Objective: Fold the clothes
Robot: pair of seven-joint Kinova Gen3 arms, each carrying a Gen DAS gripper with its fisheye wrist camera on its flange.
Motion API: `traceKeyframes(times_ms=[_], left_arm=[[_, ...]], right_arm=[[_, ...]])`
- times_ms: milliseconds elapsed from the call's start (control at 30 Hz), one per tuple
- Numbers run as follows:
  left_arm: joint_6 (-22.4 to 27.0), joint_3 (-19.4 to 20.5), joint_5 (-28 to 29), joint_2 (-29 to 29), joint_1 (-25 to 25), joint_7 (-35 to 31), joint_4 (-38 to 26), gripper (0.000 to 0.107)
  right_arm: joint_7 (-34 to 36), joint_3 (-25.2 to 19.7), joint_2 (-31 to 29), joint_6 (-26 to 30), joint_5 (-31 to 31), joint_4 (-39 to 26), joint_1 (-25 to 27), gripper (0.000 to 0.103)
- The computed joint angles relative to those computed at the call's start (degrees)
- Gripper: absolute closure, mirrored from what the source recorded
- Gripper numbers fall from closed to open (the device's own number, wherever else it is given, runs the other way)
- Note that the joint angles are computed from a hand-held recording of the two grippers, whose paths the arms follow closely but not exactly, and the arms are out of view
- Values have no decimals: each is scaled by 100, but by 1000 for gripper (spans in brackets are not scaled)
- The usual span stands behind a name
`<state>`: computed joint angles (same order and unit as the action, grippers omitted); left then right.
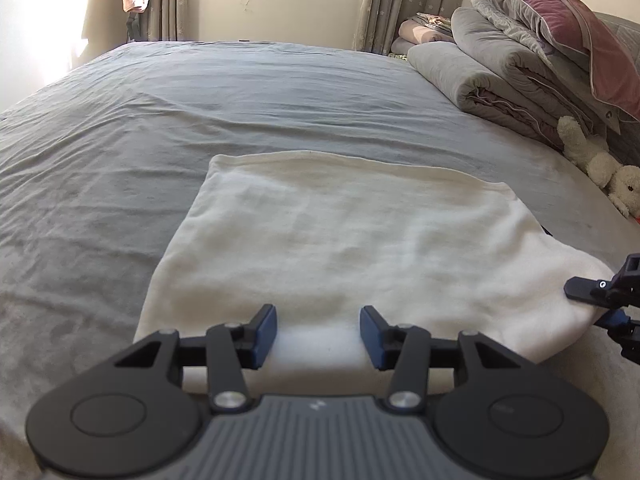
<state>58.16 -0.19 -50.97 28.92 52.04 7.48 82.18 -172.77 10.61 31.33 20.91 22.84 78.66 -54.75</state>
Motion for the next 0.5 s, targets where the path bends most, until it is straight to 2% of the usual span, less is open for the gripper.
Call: traceKeyframes(times_ms=[67,100,267,333,400,500], left_arm=[[104,27,36,67,-14,-159,-114,59],[142,25,50,92,-7,-201,-154,59],[48,-1,78,53,-17,-218,-97,59],[25,4,93,41,-34,-254,-82,58],[-38,-5,113,2,-53,-220,-41,58],[-560,-64,127,-333,-164,307,417,58]], right_arm=[[-60,246,-27,-121,250,108,-245,82],[-107,232,-10,-126,235,100,-227,82],[-168,-240,-51,-223,-438,243,325,84],[-188,-67,-62,-275,-404,263,178,84],[-237,325,-74,-227,-83,243,-236,84],[-285,744,-9,-117,526,152,-713,84]])
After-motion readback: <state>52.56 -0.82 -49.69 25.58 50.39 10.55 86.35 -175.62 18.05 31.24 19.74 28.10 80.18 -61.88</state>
